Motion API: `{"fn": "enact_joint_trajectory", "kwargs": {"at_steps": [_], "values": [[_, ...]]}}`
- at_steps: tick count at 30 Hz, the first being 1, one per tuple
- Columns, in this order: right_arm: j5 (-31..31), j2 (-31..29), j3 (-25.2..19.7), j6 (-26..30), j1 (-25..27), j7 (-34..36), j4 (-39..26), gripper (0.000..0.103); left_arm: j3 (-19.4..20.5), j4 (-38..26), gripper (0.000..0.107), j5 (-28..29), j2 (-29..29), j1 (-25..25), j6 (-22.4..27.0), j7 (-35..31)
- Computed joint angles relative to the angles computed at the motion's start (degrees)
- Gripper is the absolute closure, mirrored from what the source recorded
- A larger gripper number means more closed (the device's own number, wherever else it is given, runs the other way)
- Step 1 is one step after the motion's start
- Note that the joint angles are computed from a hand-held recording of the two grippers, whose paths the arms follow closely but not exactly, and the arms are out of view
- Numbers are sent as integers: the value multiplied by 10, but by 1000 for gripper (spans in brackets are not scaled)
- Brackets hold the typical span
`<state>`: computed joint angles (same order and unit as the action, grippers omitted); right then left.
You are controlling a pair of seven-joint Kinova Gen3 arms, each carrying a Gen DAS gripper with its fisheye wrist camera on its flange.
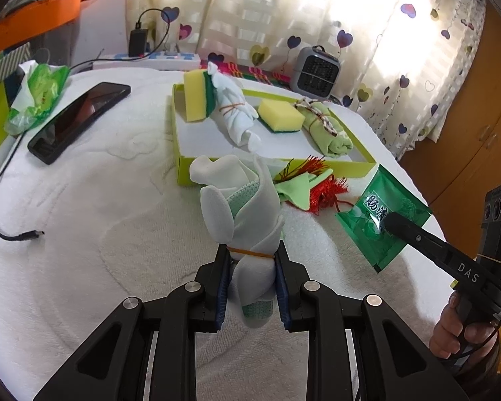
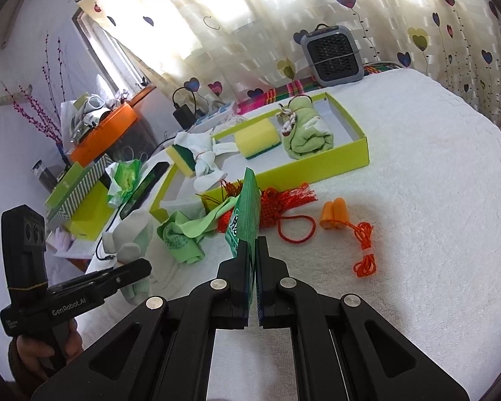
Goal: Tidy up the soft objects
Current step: 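Carry the packet with the right gripper while the left gripper carries the glove bundle over the box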
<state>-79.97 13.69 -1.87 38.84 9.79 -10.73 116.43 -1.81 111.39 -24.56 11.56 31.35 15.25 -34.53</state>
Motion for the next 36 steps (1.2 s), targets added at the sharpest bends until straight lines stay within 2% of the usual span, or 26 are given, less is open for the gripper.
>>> {"fn": "enact_joint_trajectory", "kwargs": {"at_steps": [5,12,20,28,36], "values": [[-8,-6,2,6,3,10,0,100,-8,-4,85,-23,-8,9,6,19],[-6,-6,6,17,4,2,-17,100,5,-26,85,-37,-6,-6,17,17],[15,8,-1,13,-1,-23,-60,100,22,-65,85,0,13,-40,27,-41],[45,35,-21,5,2,-65,-116,100,21,-107,85,38,39,-56,41,-96],[116,72,-46,-5,0,-138,-182,100,23,-148,85,83,71,-75,60,-151]]}}
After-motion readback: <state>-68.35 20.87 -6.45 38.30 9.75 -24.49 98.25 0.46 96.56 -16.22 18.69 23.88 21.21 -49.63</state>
